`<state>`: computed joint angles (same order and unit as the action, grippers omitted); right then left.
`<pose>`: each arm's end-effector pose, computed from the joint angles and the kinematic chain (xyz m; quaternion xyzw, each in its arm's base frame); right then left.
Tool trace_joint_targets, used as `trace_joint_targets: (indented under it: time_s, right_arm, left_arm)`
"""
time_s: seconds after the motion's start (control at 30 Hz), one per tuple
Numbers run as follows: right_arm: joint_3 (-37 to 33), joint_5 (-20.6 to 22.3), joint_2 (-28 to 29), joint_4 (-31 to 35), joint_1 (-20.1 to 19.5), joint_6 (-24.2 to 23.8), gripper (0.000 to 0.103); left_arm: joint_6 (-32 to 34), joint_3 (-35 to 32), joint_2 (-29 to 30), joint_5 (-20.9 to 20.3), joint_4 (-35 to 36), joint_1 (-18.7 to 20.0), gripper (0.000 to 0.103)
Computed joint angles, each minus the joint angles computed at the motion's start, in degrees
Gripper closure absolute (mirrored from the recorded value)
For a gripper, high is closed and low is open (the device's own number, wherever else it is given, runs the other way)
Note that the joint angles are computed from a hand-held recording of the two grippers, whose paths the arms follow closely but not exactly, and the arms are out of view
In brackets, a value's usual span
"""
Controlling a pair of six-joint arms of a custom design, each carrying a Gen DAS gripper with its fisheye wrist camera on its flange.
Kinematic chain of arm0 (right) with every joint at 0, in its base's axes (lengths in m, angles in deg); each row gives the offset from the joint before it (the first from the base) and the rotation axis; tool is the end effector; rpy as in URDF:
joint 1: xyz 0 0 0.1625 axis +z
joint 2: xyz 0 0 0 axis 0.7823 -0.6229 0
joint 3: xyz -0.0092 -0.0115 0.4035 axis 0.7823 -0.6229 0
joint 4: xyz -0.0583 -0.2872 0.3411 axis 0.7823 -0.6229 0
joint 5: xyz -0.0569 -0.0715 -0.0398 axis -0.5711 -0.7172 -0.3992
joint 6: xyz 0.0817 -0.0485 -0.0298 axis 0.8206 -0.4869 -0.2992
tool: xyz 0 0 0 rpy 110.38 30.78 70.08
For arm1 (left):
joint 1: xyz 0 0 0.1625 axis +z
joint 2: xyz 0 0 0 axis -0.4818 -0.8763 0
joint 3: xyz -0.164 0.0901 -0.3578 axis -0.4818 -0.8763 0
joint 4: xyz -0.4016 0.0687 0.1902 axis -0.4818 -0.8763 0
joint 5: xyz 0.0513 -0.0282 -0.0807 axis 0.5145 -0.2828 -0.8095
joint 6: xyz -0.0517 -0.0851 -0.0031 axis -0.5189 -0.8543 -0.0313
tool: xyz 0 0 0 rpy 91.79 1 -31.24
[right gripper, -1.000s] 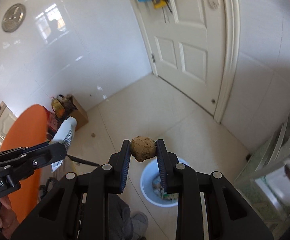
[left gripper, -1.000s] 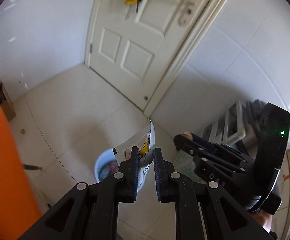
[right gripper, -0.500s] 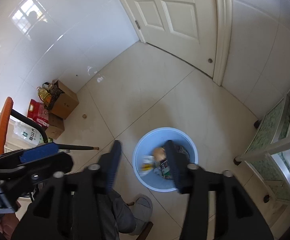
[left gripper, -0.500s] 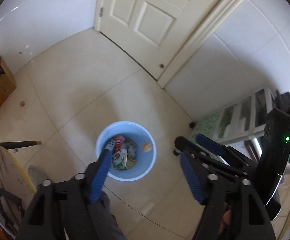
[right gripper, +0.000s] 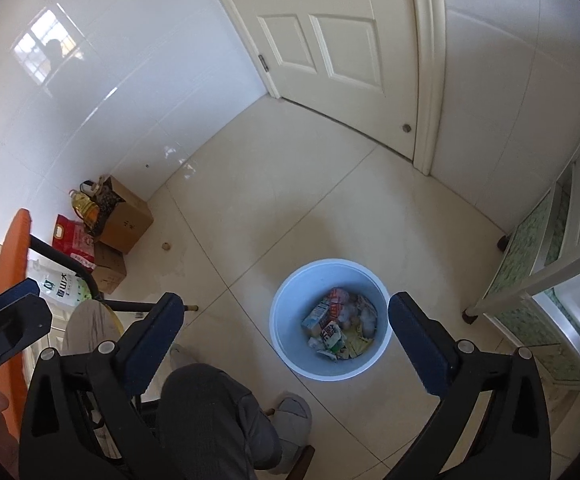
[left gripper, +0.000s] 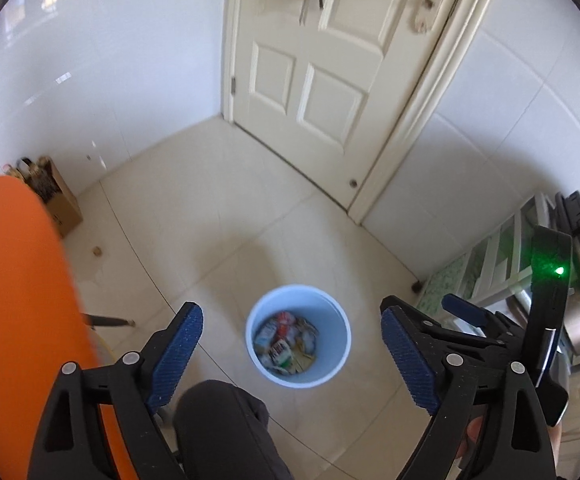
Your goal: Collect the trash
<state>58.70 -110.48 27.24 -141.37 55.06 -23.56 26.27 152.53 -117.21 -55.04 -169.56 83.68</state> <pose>0.2610 -0.6337 0.2658 -0.0355 -0.9089 0.3247 0.2591 -0.2819 -0.7391 0.3618 0.1769 0.9266 -0.1892 0.2727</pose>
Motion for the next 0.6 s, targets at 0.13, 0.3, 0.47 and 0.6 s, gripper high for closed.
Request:
trace_joint_targets:
  time_s: [0.13,0.3,0.47,0.6]
  right_arm:
    - [-1.4,-1.6,0.5,-2.4,3.9,-1.9,0.000]
    - [-4.9,-2.9,3.0,-5.1,9.7,-5.5,0.000]
    - [-9.5,-2.1,7.0,-7.1,15.3,-9.2,0.000]
    - [-13.5,-0.7,10.9,-8.6,19.9,-12.1,0.000]
  left_arm:
    - [0.9,8.6,-8.3,3.5,-6.5,-3.1,0.013]
    - [2.4,18.5,-18.7,11.7,-13.9,-7.9,0.006]
    - [1.9,28.6,-29.4,22.9,-19.0,-14.4,0.001]
    - [-7.6,35.1,-39.3,32.8,-11.0,-20.8,0.001]
